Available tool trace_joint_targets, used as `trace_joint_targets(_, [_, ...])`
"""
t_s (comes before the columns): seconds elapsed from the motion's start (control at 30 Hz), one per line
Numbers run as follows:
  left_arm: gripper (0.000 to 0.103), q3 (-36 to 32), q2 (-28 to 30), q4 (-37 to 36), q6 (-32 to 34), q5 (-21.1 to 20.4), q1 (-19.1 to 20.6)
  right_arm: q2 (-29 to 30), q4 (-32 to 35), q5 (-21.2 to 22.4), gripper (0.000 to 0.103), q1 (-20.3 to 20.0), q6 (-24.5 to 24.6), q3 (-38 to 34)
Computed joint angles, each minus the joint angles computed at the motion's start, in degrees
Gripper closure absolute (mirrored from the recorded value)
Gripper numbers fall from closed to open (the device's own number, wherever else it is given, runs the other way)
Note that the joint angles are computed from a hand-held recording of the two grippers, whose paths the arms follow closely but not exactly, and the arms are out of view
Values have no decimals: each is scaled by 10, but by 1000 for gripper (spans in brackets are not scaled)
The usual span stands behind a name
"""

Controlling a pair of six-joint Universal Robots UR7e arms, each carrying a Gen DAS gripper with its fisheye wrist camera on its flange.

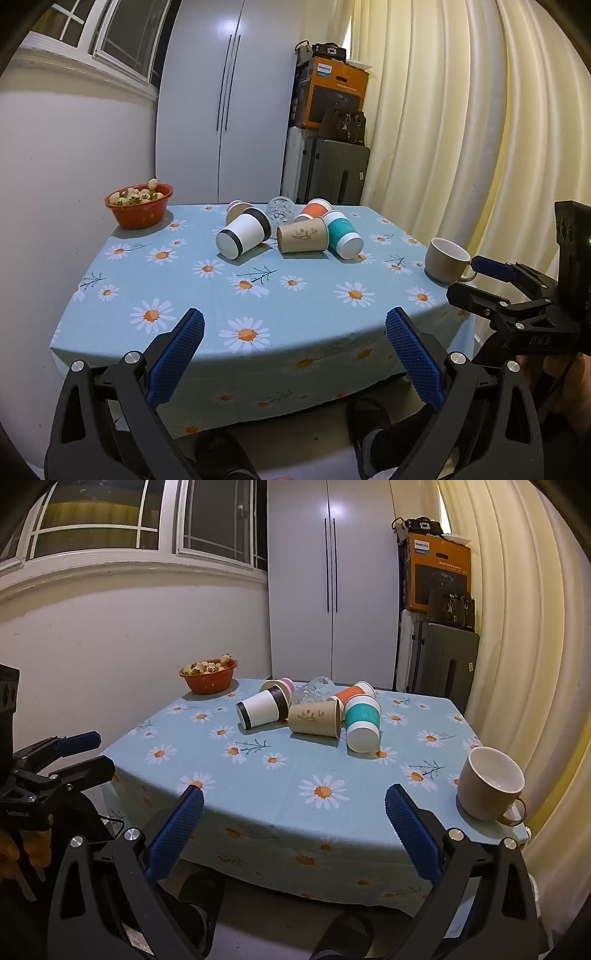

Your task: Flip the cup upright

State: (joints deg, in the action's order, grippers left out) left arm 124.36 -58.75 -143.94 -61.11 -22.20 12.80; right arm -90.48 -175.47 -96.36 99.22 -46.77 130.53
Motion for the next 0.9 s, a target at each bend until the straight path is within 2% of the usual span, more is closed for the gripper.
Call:
trace_joint_targets(0.2, [7,1,-3,8,-3,-1,-2,1,-2,-5,5,5,2,2])
trace_joint_targets(0.53, [7,-6,-3,29,-14,-5,-2,8,-10,4,5,-13,-7,4])
trace_joint_targets(0.9, [7,-7,-3,32,-16,-6,-2,2,2,-7,5,-3,2,0])
